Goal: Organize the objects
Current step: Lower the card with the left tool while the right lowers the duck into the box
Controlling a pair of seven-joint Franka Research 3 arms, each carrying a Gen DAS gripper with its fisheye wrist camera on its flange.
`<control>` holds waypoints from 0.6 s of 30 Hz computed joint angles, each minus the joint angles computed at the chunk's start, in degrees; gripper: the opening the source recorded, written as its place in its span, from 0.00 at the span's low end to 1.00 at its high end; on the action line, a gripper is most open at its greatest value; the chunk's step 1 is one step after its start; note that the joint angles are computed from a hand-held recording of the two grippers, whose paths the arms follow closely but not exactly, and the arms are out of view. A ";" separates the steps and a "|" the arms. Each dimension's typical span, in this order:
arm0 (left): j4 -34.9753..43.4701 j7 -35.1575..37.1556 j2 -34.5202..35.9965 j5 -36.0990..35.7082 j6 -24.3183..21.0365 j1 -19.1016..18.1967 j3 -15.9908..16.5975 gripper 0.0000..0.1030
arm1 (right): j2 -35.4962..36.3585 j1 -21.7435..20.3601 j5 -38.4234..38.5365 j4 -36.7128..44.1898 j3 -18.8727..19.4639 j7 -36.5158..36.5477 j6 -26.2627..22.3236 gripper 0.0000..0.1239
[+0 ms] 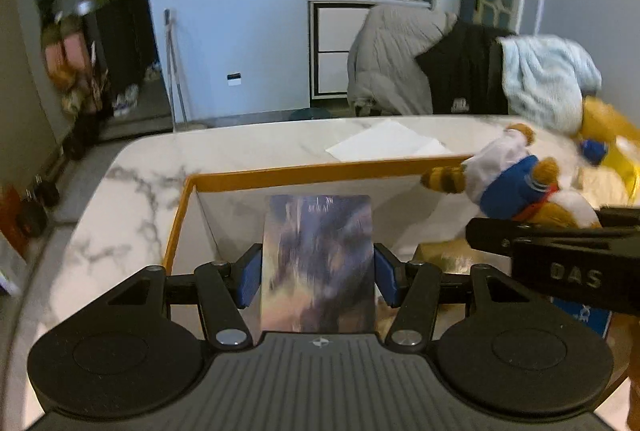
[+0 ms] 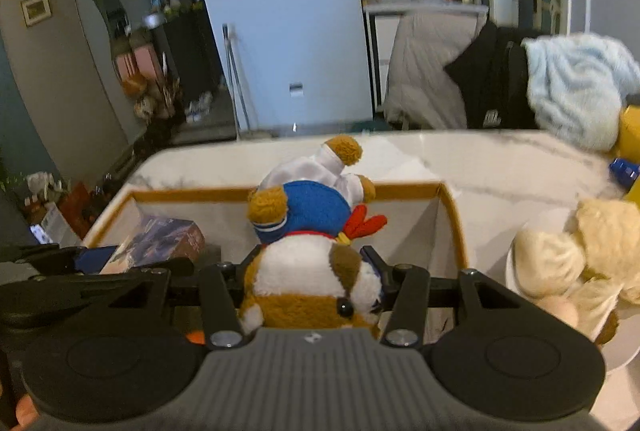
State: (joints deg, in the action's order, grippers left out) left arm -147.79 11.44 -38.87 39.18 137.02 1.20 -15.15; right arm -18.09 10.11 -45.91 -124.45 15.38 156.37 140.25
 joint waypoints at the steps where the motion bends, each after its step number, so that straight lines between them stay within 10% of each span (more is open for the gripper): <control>1: -0.26 0.43 -0.03 -0.41 0.61 -0.40 0.55 0.64 | 0.48 0.22 1.10 0.31 -0.43 -1.17 -0.38 0.42; 18: 3.30 6.92 4.02 -4.23 -1.51 -2.95 1.00 0.64 | 6.41 3.01 13.53 6.57 -3.79 -9.20 -9.70 0.42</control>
